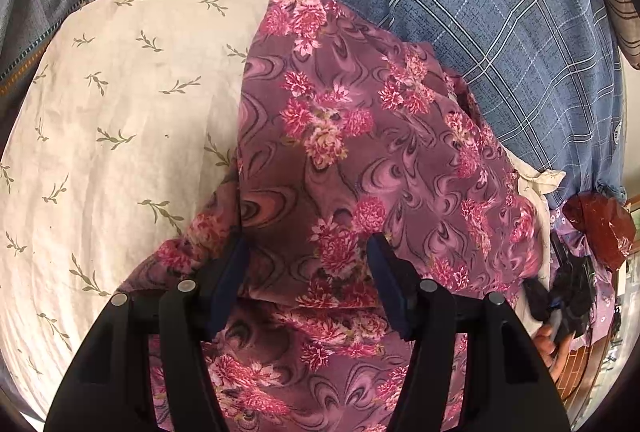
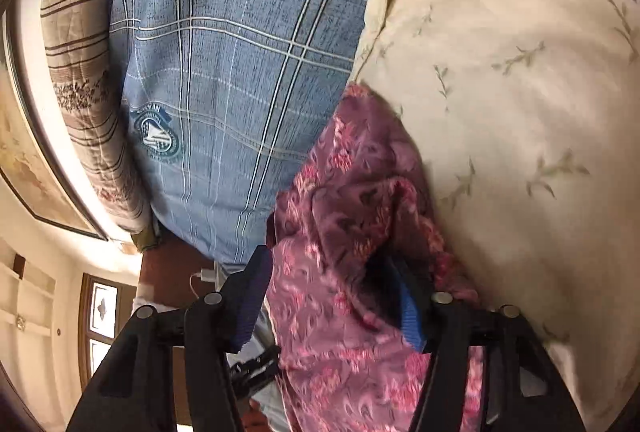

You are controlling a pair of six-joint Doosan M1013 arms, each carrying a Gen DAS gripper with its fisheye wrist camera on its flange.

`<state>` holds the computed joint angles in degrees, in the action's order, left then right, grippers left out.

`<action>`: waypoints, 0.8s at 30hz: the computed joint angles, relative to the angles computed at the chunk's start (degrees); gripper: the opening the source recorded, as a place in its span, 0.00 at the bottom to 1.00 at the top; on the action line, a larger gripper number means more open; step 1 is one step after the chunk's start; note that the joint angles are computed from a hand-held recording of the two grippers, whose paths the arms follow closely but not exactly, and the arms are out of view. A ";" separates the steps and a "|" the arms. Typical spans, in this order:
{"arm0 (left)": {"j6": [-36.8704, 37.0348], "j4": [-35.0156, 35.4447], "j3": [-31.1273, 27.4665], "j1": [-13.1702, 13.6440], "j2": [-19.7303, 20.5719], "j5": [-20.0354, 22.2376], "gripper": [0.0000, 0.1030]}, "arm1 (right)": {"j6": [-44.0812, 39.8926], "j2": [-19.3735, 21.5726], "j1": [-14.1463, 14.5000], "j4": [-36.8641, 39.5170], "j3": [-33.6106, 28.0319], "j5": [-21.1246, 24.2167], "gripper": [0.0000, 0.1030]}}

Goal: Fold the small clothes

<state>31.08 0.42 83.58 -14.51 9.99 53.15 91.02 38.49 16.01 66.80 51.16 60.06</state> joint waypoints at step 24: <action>0.38 -6.69 6.91 1.15 -7.18 -5.42 0.60 | -1.55 -5.15 1.85 -24.85 -0.71 0.29 0.34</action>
